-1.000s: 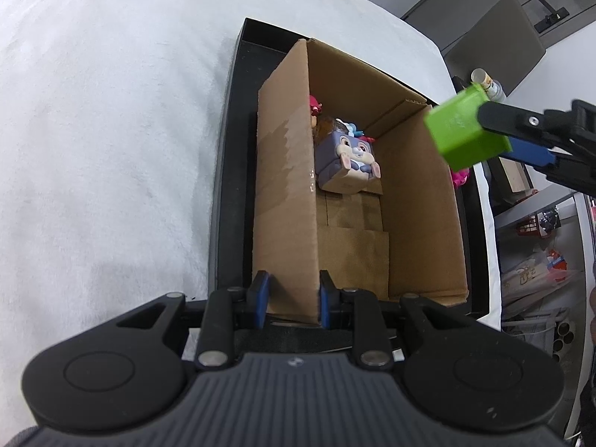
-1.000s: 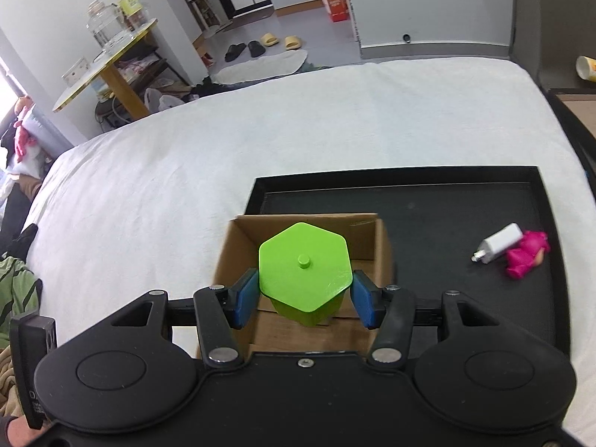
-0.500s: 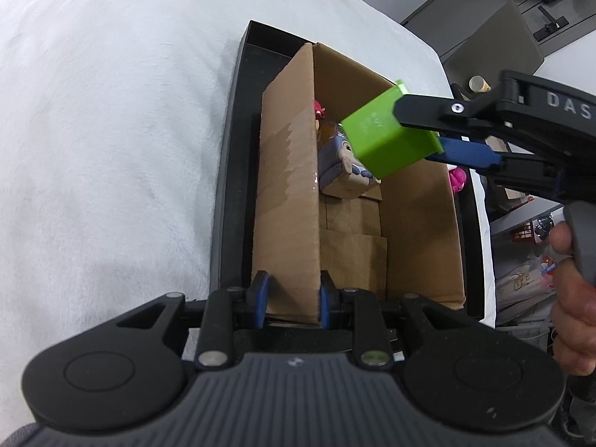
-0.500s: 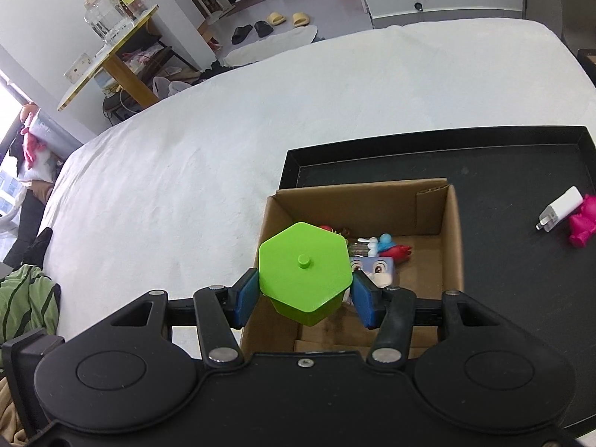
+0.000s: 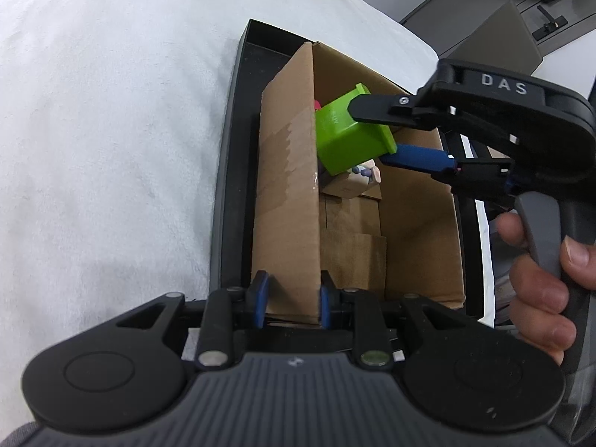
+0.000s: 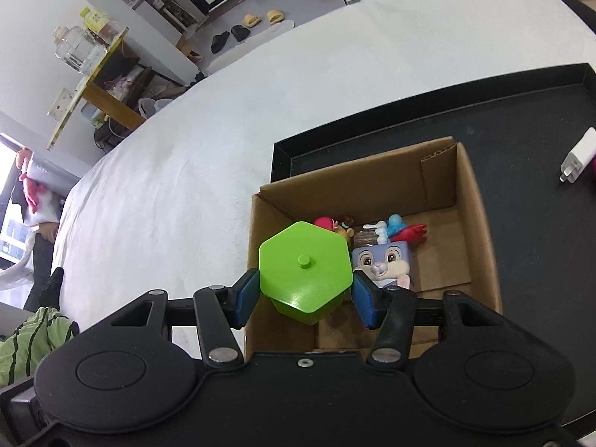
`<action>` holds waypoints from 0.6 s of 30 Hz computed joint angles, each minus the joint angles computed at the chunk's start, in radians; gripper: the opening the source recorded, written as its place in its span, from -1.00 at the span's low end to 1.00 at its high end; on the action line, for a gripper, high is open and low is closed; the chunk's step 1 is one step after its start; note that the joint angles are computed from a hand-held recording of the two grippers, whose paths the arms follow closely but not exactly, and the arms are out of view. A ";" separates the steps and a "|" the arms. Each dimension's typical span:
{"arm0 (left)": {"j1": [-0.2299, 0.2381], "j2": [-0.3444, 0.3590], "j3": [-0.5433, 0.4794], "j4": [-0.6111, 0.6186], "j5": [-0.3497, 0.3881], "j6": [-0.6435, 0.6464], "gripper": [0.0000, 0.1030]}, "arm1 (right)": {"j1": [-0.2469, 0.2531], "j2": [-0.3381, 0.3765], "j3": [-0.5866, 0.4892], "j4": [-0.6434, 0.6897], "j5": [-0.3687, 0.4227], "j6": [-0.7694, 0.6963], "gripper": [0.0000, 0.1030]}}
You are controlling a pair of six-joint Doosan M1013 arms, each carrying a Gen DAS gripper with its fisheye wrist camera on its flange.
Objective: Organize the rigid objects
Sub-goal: 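Open the right gripper to drop the green box into the cardboard box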
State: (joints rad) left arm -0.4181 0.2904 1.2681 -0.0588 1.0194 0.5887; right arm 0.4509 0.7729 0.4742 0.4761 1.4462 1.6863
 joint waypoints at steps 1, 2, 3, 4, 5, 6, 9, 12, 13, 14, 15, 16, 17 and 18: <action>0.000 0.001 -0.001 0.000 0.001 0.000 -0.52 | -0.001 0.001 -0.001 0.007 0.004 0.003 0.06; 0.000 0.001 -0.002 0.001 0.002 -0.001 -0.52 | -0.004 -0.003 0.006 0.018 0.001 0.001 0.06; 0.000 0.002 -0.003 0.003 0.004 -0.004 -0.52 | -0.007 -0.008 0.013 0.024 -0.003 -0.003 0.06; 0.000 0.000 -0.001 -0.001 -0.003 -0.005 -0.52 | -0.009 -0.011 0.015 0.026 -0.004 -0.006 0.06; 0.000 0.000 0.000 0.000 -0.002 -0.006 -0.52 | -0.012 -0.012 0.017 0.032 -0.004 -0.007 0.06; 0.000 -0.001 0.001 -0.001 -0.003 -0.008 -0.52 | -0.015 -0.012 0.015 0.038 -0.001 -0.006 0.06; -0.001 -0.001 0.001 0.002 0.000 -0.011 -0.52 | -0.022 -0.020 0.023 0.038 0.005 -0.013 0.06; -0.003 -0.001 -0.001 0.006 0.002 -0.012 -0.52 | -0.021 -0.032 0.031 0.004 0.012 -0.037 0.24; -0.004 0.000 -0.002 0.008 0.004 -0.013 -0.52 | -0.021 -0.036 0.037 -0.003 0.010 -0.050 0.27; -0.004 0.000 -0.002 0.008 0.004 -0.013 -0.52 | -0.022 -0.041 0.043 -0.006 0.011 -0.064 0.30; -0.004 0.000 -0.002 0.008 0.004 -0.013 -0.52 | -0.023 -0.047 0.051 -0.010 0.011 -0.076 0.32; -0.004 0.000 -0.002 0.008 0.004 -0.013 -0.52 | -0.024 -0.055 0.060 -0.017 0.010 -0.088 0.37; -0.004 0.000 -0.003 0.008 0.006 -0.012 -0.52 | -0.024 -0.062 0.069 -0.027 0.007 -0.100 0.48; -0.003 0.001 -0.004 0.008 0.008 -0.011 -0.52 | -0.023 -0.071 0.080 -0.040 -0.001 -0.115 0.53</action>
State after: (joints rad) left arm -0.4216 0.2913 1.2641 -0.0510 1.0275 0.5775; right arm 0.4280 0.7021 0.5546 0.4364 1.4454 1.5713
